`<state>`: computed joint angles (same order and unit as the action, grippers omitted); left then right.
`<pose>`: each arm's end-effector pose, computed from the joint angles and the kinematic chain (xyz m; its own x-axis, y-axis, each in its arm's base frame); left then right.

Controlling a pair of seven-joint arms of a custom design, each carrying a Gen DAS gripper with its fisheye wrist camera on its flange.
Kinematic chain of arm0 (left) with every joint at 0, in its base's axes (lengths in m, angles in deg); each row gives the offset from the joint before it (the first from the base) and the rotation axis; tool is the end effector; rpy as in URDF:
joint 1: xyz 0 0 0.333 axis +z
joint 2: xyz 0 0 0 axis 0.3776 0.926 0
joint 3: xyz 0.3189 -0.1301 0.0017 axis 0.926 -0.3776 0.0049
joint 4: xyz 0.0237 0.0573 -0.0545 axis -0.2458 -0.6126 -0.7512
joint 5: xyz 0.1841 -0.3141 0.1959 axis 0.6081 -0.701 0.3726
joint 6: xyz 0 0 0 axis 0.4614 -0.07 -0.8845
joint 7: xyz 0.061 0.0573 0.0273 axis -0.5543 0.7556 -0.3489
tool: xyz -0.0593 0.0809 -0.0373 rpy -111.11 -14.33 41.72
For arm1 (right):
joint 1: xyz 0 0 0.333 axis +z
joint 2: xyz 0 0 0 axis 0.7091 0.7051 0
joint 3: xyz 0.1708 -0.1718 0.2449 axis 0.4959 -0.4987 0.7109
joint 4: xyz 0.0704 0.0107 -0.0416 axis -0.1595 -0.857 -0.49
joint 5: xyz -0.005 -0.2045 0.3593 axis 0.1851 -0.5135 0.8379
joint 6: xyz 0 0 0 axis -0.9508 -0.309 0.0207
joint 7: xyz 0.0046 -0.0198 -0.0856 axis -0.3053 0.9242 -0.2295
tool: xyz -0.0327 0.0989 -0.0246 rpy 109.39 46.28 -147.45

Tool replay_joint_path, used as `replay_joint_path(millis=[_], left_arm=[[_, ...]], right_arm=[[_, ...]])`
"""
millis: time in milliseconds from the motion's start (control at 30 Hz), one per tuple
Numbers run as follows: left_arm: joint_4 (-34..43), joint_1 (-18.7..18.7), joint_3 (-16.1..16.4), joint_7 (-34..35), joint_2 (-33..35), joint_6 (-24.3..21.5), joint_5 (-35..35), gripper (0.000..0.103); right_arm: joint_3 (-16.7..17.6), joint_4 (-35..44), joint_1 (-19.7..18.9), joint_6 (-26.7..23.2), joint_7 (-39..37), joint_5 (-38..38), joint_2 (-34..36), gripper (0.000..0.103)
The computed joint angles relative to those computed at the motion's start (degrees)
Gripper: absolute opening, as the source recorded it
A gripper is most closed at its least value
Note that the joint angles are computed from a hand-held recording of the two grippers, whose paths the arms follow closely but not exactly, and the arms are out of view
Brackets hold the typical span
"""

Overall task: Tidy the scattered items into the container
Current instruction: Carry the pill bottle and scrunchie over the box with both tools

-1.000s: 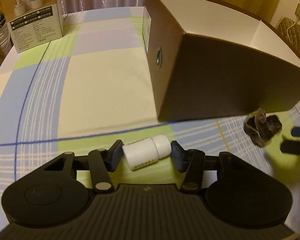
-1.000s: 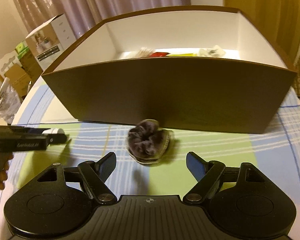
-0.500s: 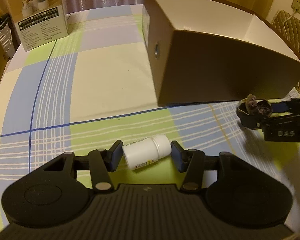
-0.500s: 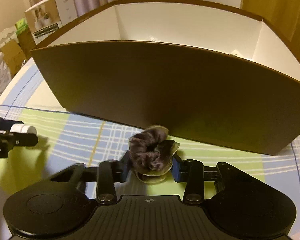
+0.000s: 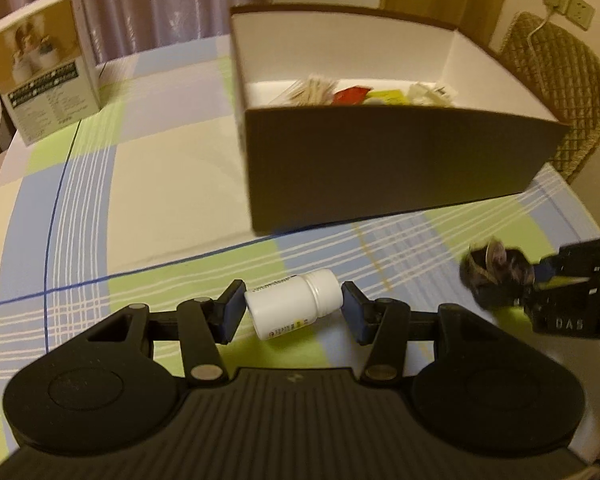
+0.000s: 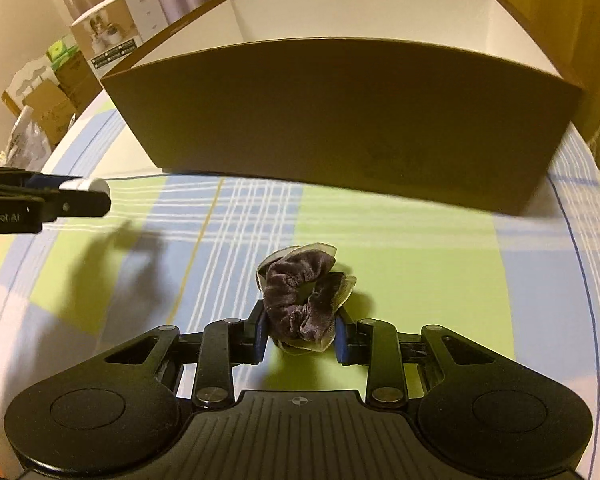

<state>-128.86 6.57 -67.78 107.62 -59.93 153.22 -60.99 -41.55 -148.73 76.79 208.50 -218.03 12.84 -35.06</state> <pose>0.6455 -0.3887 0.4026 -0.7183 -0.6937 0.0525 -0.5809 0.5566 -0.5939 0.4503 0.3611 0.3346 -0.1103 -0.9708 -0.2132 -0.8345 0.2070 -0.5107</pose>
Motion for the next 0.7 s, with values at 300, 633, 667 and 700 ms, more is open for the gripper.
replay_joint_path(millis=[300,633,667,700], left_arm=[[-0.3,3.1,-5.6,9.4,-2.4,0.8,-6.2,0.047],[12.6,-0.1,-5.9,16.6,3.6,-1.8,-7.7,0.047],[14.9,-0.9,-5.4,16.7,4.9,-2.6,-7.1,0.047],[17.7,-2.1,-4.6,16.4,6.5,-3.3,-6.1,0.047]], right_arm=[[1.3,-3.8,-3.1,3.3,7.2,-6.4,-7.1,0.034],[3.4,-0.8,-10.2,5.2,13.1,-18.0,-11.0,0.034],[3.4,-0.3,-10.9,5.1,13.1,-18.5,-10.8,0.034],[3.3,0.0,-11.4,5.1,12.4,-18.4,-10.9,0.034]])
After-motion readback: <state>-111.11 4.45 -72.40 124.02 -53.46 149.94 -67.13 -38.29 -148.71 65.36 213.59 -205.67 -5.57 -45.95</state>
